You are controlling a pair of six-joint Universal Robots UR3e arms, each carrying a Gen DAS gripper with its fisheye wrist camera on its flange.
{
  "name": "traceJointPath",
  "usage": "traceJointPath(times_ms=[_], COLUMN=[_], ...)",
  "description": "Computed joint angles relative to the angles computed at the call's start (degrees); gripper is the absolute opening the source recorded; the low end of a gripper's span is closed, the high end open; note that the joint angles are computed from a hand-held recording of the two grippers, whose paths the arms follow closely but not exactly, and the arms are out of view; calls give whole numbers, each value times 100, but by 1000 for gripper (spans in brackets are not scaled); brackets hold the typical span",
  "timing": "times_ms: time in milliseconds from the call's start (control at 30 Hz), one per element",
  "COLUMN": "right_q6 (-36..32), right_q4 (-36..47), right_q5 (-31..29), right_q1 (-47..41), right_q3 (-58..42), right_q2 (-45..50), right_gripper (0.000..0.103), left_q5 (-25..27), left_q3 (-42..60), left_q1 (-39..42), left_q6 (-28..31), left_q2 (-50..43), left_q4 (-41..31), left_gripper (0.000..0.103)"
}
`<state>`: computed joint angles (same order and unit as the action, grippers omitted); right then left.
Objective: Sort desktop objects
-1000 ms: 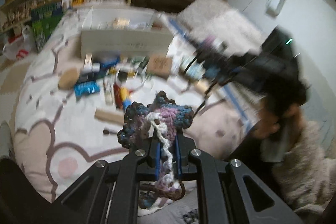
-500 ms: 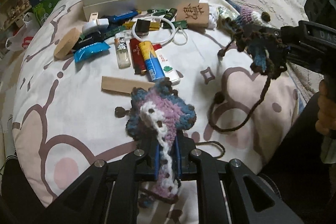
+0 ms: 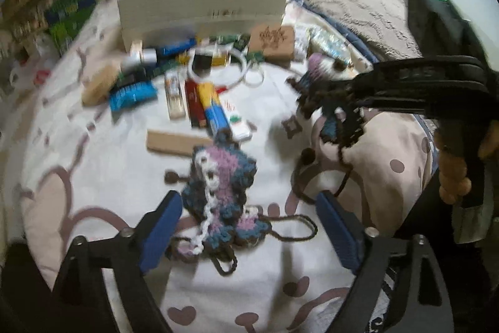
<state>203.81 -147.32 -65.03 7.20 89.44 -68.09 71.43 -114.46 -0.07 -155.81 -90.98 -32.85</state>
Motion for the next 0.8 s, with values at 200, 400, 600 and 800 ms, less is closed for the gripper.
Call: traceJointPath(times_ms=[200,400,600,800], right_q6=[127,244,243,226], right_q4=[-119,-208,-151,64], right_q5=[-70,-21,-51,-139], right_q1=[-25,-76,-28,-22], right_q3=[29,80,-7,-128], right_q2=[-9,-2,61,146], right_gripper=[16,16,16,16], left_q5=[824,1317,1779,1737], left_q3=[-98,-59,337,422], left_q1=[-755,-1104,-1374,-1251], left_q6=[1038,1189,945,734], left_q2=[-110,-403,-985,-1250], left_q4=[520,619,402,516], left_gripper=[101,103,103,98])
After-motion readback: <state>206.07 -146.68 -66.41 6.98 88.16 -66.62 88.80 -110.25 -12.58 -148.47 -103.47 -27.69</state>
